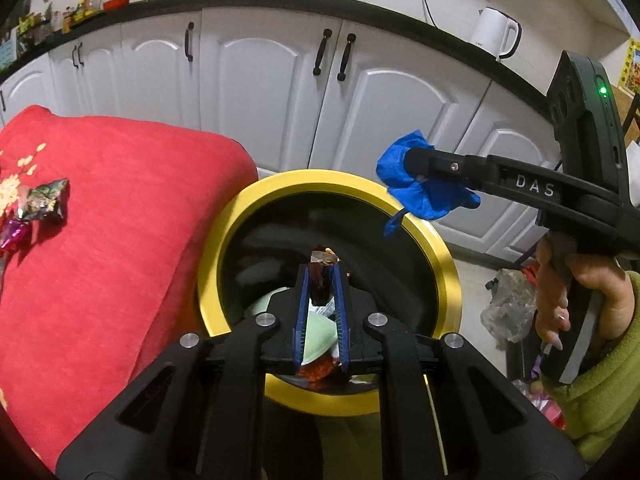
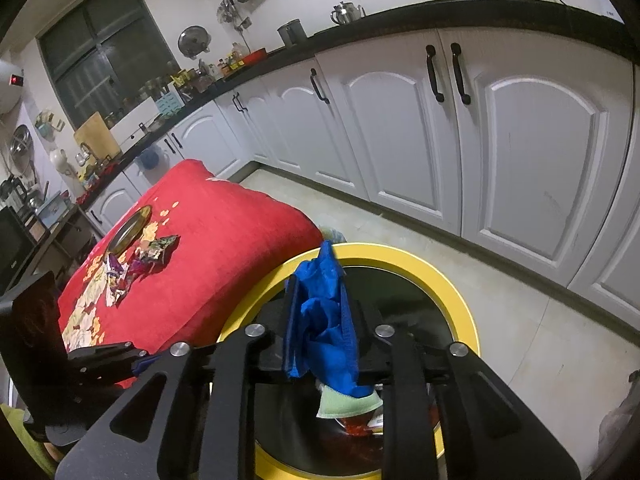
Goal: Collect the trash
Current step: 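Carry the blue cloth and chocolate wrapper to the yellow bin and release both, then move both open tools back over the table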
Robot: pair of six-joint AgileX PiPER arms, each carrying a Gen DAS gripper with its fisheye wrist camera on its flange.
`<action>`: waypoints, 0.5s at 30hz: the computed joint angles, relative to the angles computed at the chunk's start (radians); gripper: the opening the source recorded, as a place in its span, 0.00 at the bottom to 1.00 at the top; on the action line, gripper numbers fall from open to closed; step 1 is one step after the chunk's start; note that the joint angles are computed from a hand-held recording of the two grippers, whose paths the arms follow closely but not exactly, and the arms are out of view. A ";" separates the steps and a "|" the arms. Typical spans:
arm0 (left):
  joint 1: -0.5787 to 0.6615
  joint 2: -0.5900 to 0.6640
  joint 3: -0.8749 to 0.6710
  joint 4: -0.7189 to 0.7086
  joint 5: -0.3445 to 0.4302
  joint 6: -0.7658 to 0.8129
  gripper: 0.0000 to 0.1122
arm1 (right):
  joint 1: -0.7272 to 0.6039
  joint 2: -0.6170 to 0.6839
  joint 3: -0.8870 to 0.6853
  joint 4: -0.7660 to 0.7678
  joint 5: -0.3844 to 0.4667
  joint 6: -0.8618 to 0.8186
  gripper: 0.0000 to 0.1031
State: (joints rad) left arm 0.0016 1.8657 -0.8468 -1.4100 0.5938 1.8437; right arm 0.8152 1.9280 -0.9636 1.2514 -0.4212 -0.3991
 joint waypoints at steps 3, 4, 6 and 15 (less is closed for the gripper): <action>-0.001 0.006 -0.002 -0.009 0.001 0.009 0.14 | 0.001 0.001 0.002 -0.003 -0.002 0.005 0.26; 0.000 0.007 -0.002 -0.009 0.004 0.009 0.18 | 0.000 0.001 0.003 -0.003 -0.003 0.004 0.29; 0.001 0.009 -0.002 -0.013 0.006 0.011 0.20 | 0.000 0.002 0.006 -0.008 -0.008 0.014 0.32; 0.046 -0.012 0.020 -0.057 0.024 0.026 0.70 | 0.019 -0.010 0.007 0.039 -0.045 -0.019 0.45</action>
